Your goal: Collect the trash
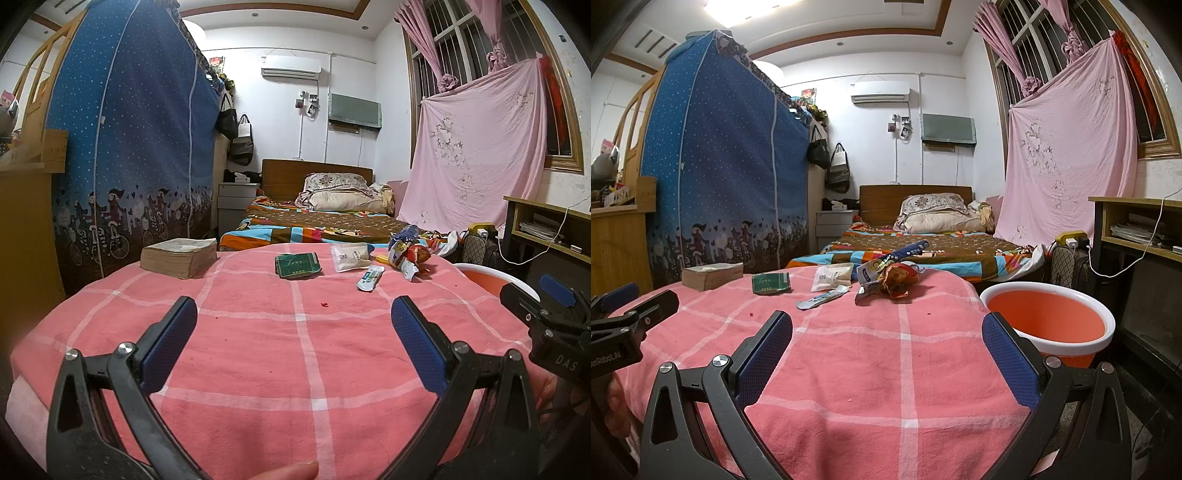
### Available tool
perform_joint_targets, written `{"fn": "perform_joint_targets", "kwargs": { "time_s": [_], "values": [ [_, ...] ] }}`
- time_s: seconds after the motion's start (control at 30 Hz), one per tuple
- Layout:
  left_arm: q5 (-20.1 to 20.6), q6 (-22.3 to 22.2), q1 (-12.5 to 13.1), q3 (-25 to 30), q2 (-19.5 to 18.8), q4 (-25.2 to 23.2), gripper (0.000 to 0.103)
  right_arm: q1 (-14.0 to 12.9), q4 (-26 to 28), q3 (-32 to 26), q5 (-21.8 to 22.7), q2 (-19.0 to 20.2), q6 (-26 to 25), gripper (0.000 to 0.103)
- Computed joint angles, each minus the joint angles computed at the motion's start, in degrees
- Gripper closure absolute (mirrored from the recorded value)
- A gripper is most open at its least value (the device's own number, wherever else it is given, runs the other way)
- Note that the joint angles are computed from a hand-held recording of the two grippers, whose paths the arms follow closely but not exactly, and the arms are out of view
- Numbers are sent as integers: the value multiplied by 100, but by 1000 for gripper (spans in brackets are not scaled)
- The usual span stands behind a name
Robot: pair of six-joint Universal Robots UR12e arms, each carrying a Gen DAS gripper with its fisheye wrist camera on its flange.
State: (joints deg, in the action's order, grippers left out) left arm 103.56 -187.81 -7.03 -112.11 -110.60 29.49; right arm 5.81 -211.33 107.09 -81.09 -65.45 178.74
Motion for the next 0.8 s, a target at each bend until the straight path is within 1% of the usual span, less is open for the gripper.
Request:
{"fn": "perform_joint_targets", "kwargs": {
  "time_s": [0.27,0.8],
  "values": [
    [-66,30,54,28,0,-23,15,2,2,-4,-1,5,-2,0],
    [-49,27,42,34,-15,-12,15,7,10,-6,-8,7,-4,0]
  ]
}}
